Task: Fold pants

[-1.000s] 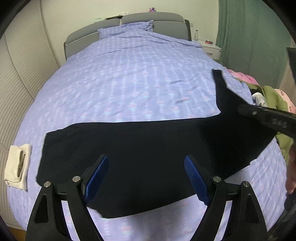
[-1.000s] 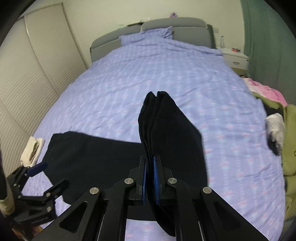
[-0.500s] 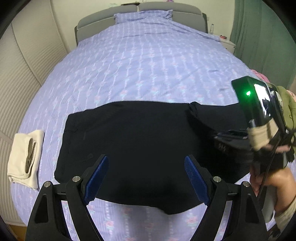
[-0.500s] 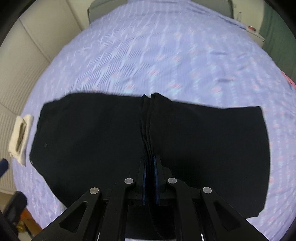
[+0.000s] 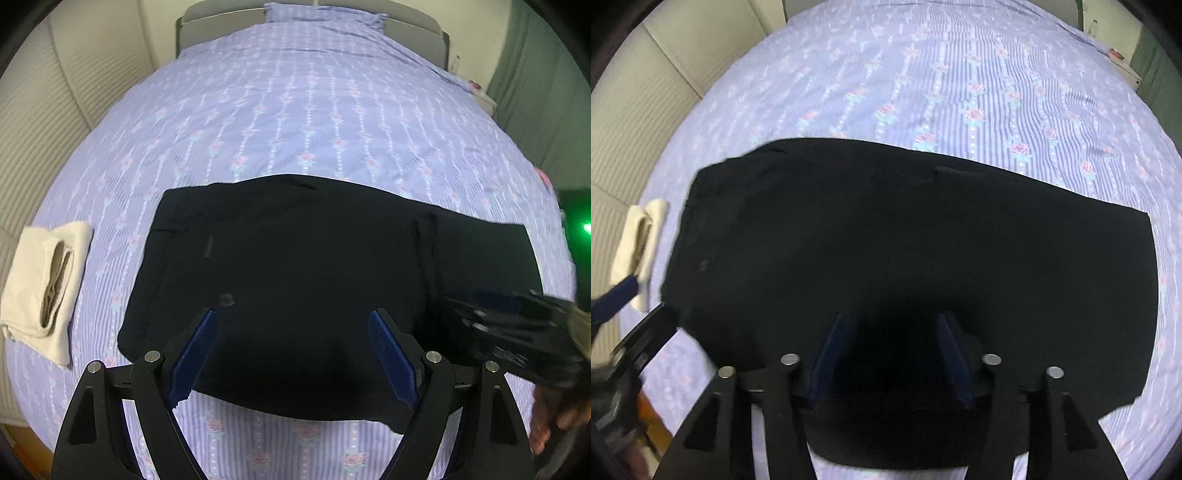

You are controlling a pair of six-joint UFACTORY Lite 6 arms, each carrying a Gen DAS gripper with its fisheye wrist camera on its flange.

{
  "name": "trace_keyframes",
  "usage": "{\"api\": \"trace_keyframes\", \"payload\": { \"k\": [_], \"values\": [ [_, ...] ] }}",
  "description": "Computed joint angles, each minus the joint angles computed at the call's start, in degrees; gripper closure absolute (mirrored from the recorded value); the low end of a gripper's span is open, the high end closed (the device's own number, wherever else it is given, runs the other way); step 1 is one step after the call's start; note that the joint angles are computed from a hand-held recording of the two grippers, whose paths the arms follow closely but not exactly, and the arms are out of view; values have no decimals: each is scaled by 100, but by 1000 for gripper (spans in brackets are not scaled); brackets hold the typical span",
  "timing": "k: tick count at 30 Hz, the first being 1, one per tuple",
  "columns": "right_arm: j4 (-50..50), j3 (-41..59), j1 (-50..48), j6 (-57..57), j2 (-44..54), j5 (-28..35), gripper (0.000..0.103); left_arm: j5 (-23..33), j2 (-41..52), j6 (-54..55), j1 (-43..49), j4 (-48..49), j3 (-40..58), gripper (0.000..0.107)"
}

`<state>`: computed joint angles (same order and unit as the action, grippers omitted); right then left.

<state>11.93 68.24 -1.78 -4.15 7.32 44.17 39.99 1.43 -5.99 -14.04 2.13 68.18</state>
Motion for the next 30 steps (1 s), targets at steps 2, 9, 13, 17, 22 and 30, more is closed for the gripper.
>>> {"api": "trace_keyframes", "payload": {
  "k": [2,9,13,17,22,30],
  "values": [
    [-44,-37,156,303,-236,167,48,32,-72,526,433,-333,-94,23],
    [-1048,64,1364,1895,-688,420,32,126,-380,2604,2243,-1423,-538,18],
    [-1302,587,2045,2101,-173,528,32,298,102,3793,3296,-2181,-385,18],
    [-1479,1180,2533,2275,541,579,32,585,871,4279,4038,-2786,-60,18],
    [-1434,2030,2855,2217,1408,832,32,1406,2185,4756,4759,-3704,1016,20],
    [-1242,3776,2939,2558,2713,1295,32,2618,4542,4493,4631,-3511,3359,42]
  ]
}}
